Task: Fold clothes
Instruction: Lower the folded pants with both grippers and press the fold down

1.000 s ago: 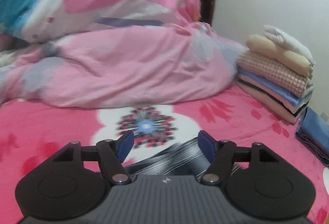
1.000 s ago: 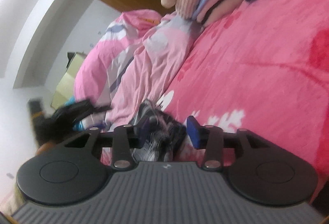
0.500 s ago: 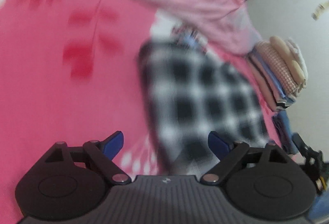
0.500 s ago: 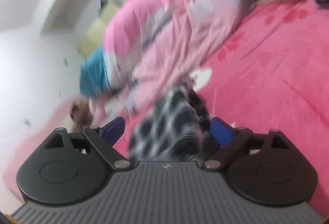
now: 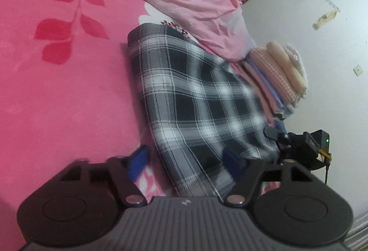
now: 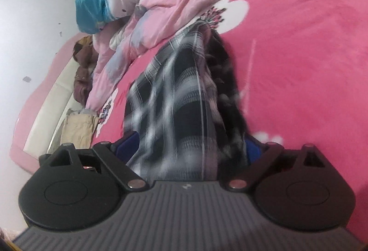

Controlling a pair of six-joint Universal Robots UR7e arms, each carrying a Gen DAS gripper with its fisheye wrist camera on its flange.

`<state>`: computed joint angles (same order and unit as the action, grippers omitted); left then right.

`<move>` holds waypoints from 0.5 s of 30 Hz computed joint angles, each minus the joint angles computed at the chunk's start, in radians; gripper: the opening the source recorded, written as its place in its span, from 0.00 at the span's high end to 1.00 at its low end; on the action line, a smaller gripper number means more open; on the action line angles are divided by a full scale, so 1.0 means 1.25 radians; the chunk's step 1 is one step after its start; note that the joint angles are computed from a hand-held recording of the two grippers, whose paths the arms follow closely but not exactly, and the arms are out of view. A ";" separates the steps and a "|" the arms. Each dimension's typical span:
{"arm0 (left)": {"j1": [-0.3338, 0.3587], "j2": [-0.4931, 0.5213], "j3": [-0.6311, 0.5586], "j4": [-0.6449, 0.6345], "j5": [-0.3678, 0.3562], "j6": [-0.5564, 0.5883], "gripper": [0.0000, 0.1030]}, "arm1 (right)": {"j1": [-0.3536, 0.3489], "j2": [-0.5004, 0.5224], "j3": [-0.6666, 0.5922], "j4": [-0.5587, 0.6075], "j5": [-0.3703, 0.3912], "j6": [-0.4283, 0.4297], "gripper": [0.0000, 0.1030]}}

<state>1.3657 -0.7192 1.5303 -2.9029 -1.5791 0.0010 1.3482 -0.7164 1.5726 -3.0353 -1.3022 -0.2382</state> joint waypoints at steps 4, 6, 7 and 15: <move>0.003 0.006 -0.008 0.010 -0.004 0.005 0.74 | -0.007 0.010 -0.009 0.000 0.007 0.019 0.56; 0.004 0.003 -0.001 0.004 -0.008 0.012 0.81 | -0.010 0.010 -0.003 -0.010 0.021 0.028 0.64; 0.004 0.001 0.001 0.001 -0.010 0.012 0.84 | -0.011 0.011 0.001 -0.015 0.028 0.033 0.66; 0.012 -0.040 0.026 0.007 -0.035 0.028 0.90 | 0.000 0.011 0.044 -0.076 0.053 0.103 0.71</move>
